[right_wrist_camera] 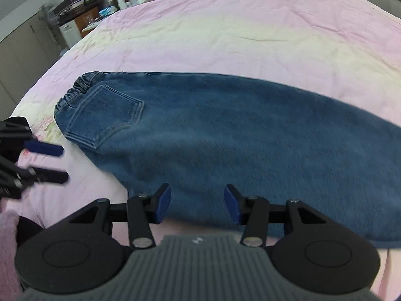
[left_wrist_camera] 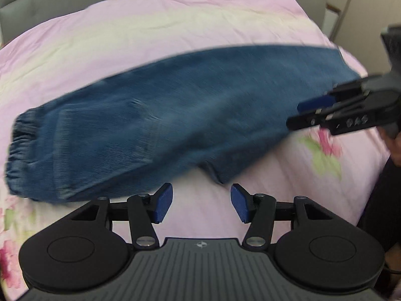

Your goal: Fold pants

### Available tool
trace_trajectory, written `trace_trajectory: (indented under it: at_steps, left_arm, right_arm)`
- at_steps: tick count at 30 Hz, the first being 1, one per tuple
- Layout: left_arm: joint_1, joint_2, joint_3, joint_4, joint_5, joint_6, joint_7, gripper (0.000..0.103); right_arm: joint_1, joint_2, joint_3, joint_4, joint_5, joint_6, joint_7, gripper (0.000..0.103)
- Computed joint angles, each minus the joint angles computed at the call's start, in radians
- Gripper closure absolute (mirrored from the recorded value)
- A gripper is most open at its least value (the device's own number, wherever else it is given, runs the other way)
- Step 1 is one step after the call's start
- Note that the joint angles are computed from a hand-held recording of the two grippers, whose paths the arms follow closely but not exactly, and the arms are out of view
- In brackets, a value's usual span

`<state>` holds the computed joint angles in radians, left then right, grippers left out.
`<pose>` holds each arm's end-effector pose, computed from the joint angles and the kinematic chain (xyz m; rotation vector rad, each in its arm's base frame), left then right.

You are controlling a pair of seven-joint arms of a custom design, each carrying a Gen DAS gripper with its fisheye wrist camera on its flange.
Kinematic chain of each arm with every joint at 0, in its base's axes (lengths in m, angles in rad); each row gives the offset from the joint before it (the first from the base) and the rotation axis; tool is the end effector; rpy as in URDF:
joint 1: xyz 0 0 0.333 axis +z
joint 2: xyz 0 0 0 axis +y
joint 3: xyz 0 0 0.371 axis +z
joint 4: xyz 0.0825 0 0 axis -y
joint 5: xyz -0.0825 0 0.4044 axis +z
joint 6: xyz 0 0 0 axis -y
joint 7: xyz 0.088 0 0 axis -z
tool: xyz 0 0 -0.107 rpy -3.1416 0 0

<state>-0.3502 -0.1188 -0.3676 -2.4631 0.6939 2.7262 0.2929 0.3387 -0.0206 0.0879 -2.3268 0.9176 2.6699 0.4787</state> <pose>0.3604 -0.3492 0.4100 -1.8962 1.9661 -0.5948 0.5037 0.2031 0.4181 -2.3020 0.9876 -0.0756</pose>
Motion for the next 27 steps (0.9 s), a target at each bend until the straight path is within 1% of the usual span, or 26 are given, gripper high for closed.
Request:
trace_trajectory:
  at_steps: [2,4,6,7,8,10,11,12,13,14,17,19,20,23,25,27]
  left_arm:
    - [-0.009,0.087,-0.02,0.059,0.06,-0.053,-0.047,0.04]
    - [-0.046,0.158,-0.01,0.13,0.042,-0.139,-0.026,0.04]
    - [-0.089,0.208,0.008,0.189,0.11,-0.224,-0.08,0.039]
    - [-0.112,0.236,0.019,0.225,0.128,-0.283,-0.103,0.038]
    - [-0.131,0.266,0.031,0.259,0.122,-0.334,-0.11,0.038]
    - [-0.16,0.309,0.057,0.302,0.118,-0.389,-0.148,0.039]
    - [-0.175,0.32,0.07,0.312,0.134,-0.405,-0.184,0.04]
    - [-0.188,0.323,0.083,0.314,0.155,-0.412,-0.232,0.049]
    - [-0.192,0.32,0.092,0.305,0.177,-0.389,-0.279,0.055]
    - [-0.191,0.309,0.099,0.29,0.192,-0.354,-0.318,0.07]
    - [-0.202,0.283,0.105,0.275,0.259,-0.346,-0.447,0.081]
    - [-0.193,0.25,0.1,0.261,0.265,-0.332,-0.495,0.084]
    - [-0.184,0.235,0.095,0.258,0.244,-0.323,-0.49,0.085]
    - [-0.156,0.196,0.078,0.25,0.146,-0.301,-0.421,0.088]
    - [-0.126,0.183,0.081,0.215,0.078,-0.224,-0.377,0.088]
    - [-0.095,0.195,0.088,0.171,-0.002,-0.117,-0.332,0.088]
  right_arm:
    - [-0.004,-0.027,-0.007,-0.045,0.039,0.02,-0.031,0.058]
    - [-0.008,-0.051,-0.022,-0.081,0.068,0.026,-0.063,0.058]
    - [-0.012,-0.069,-0.038,-0.11,0.093,0.034,-0.097,0.058]
    - [-0.017,-0.076,-0.047,-0.12,0.098,0.03,-0.109,0.058]
    - [-0.022,-0.083,-0.055,-0.13,0.097,0.024,-0.118,0.058]
    - [-0.03,-0.092,-0.07,-0.142,0.114,0.017,-0.149,0.057]
    - [-0.034,-0.094,-0.076,-0.146,0.125,0.014,-0.162,0.057]
    - [-0.038,-0.095,-0.081,-0.149,0.13,0.011,-0.17,0.056]
    - [-0.042,-0.092,-0.082,-0.15,0.129,0.01,-0.169,0.055]
    - [-0.046,-0.088,-0.084,-0.149,0.13,0.009,-0.171,0.055]
    - [-0.057,-0.078,-0.086,-0.147,0.139,0.01,-0.19,0.055]
    - [-0.061,-0.075,-0.085,-0.147,0.154,0.009,-0.214,0.055]
    - [-0.061,-0.074,-0.082,-0.147,0.158,0.01,-0.225,0.055]
    - [-0.056,-0.077,-0.076,-0.151,0.184,0.015,-0.281,0.055]
    - [-0.053,-0.073,-0.072,-0.146,0.193,0.016,-0.306,0.055]
    - [-0.052,-0.07,-0.068,-0.144,0.19,0.016,-0.315,0.055]
